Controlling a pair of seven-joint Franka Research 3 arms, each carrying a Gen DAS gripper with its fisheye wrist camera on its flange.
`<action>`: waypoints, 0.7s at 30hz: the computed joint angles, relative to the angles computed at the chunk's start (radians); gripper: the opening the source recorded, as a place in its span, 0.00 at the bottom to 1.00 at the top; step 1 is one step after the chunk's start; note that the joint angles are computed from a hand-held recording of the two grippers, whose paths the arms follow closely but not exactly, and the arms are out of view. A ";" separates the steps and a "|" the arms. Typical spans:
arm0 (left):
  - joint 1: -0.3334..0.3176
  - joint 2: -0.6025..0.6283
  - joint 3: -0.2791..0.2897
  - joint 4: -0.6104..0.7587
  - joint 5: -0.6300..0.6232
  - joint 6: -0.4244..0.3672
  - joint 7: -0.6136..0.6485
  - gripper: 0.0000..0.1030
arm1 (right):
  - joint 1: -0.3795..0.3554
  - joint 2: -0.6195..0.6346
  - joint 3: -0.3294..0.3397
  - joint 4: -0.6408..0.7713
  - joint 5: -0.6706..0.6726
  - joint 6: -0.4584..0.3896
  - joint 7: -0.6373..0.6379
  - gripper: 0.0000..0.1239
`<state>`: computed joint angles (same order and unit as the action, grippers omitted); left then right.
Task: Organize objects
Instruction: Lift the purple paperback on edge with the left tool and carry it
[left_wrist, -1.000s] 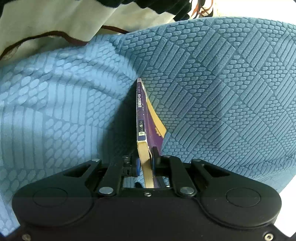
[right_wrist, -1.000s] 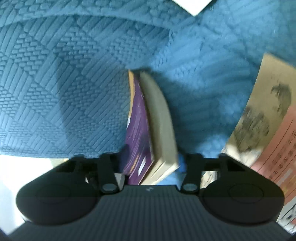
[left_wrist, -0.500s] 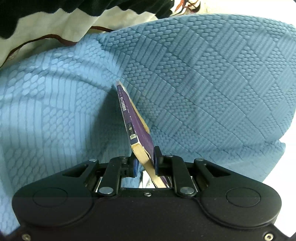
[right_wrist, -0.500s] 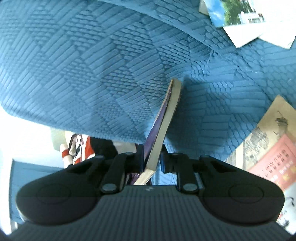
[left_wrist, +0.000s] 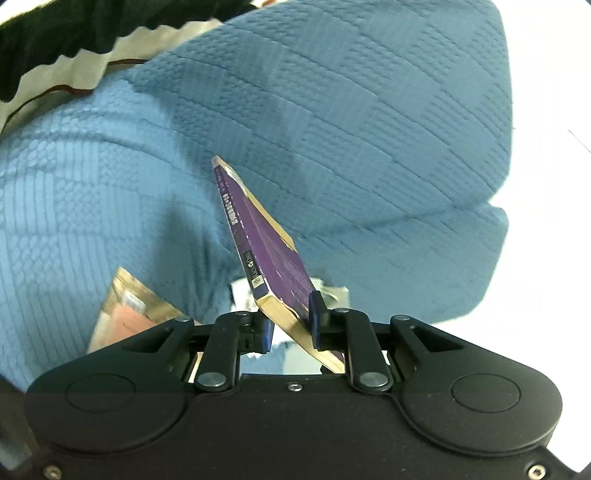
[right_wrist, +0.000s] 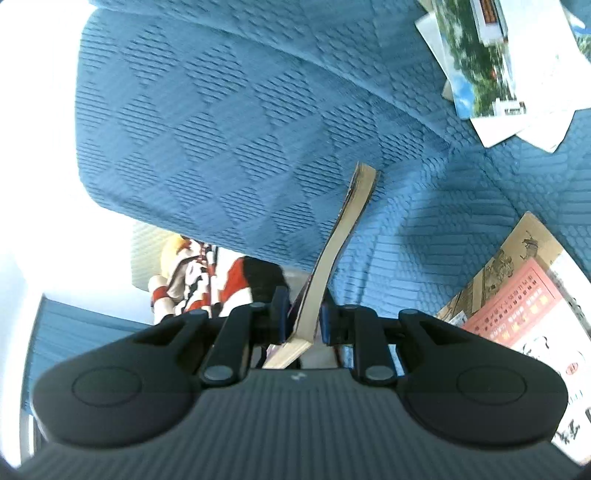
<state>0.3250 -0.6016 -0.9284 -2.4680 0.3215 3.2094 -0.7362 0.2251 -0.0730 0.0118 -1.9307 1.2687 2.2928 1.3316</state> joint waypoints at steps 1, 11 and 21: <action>-0.025 0.002 0.014 0.017 0.004 -0.024 0.012 0.17 | -0.005 -0.021 -0.006 -0.010 -0.004 -0.012 0.005 0.17; -0.171 0.016 0.063 0.116 0.103 -0.173 -0.004 0.19 | -0.028 -0.181 -0.083 -0.117 -0.033 -0.126 -0.022 0.18; -0.220 0.085 0.001 0.110 0.208 -0.221 -0.138 0.20 | -0.060 -0.233 -0.120 -0.264 -0.065 -0.187 -0.082 0.18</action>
